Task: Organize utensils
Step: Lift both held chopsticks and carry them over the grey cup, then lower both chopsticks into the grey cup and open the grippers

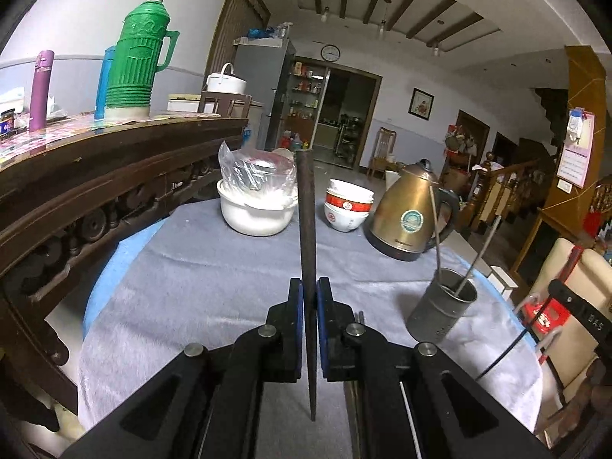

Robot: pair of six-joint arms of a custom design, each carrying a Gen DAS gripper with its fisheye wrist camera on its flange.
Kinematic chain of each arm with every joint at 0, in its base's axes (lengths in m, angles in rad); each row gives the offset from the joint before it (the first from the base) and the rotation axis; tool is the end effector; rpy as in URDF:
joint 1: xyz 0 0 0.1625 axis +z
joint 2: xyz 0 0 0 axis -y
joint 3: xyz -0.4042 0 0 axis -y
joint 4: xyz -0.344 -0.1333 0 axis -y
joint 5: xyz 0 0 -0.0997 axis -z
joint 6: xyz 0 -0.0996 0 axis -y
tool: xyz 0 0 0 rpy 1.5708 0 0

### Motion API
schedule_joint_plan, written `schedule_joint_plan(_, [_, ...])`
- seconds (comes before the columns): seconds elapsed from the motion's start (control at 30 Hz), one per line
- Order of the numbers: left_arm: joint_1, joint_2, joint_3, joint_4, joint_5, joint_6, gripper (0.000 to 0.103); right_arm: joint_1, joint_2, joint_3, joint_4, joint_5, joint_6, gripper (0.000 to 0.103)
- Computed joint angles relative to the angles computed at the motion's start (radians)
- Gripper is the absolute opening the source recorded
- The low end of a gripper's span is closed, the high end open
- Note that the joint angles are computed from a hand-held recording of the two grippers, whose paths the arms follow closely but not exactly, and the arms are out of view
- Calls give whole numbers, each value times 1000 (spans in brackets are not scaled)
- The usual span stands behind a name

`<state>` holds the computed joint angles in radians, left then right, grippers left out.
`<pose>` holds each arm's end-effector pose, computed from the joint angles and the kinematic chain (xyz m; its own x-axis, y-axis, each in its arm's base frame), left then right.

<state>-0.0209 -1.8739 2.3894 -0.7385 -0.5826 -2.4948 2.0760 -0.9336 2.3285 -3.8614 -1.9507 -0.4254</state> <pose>-0.1517 -0.2133 0.2693 -0.7922 -0.4226 -0.4403 0.3211 0.3249 -0.8896 0.2950 -0.3342 0.1687 -0.7430 -0.4044 0.5333 -0.6687 0.4172 -0.6154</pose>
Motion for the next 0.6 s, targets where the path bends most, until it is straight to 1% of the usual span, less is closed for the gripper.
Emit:
schedule_joint_plan(0.1, [2,-14,-3,-14,6,14,7,4,-6,3,0,-2,4,8])
schedule_joint_plan(0.27, [-6,-26,-27,10,30,-15,7,11,-46,13,0,17,20,7])
schedule_joint_plan(0.4, [12,-37,-64,5,106,-10,7,15,-84,5,22,46,41,8])
schedule_joint_plan(0.47, [35,-39,-82,-34,160,24,7,17,-98,0,24,59,47,8])
schedule_joint_plan(0.53, [61,-42,-94,-94,214,78,7,18,-117,-10,37,80,60,8])
schedule_joint_plan(0.6, [98,-42,-97,-219,275,191,7,18,-131,-25,53,97,70,8])
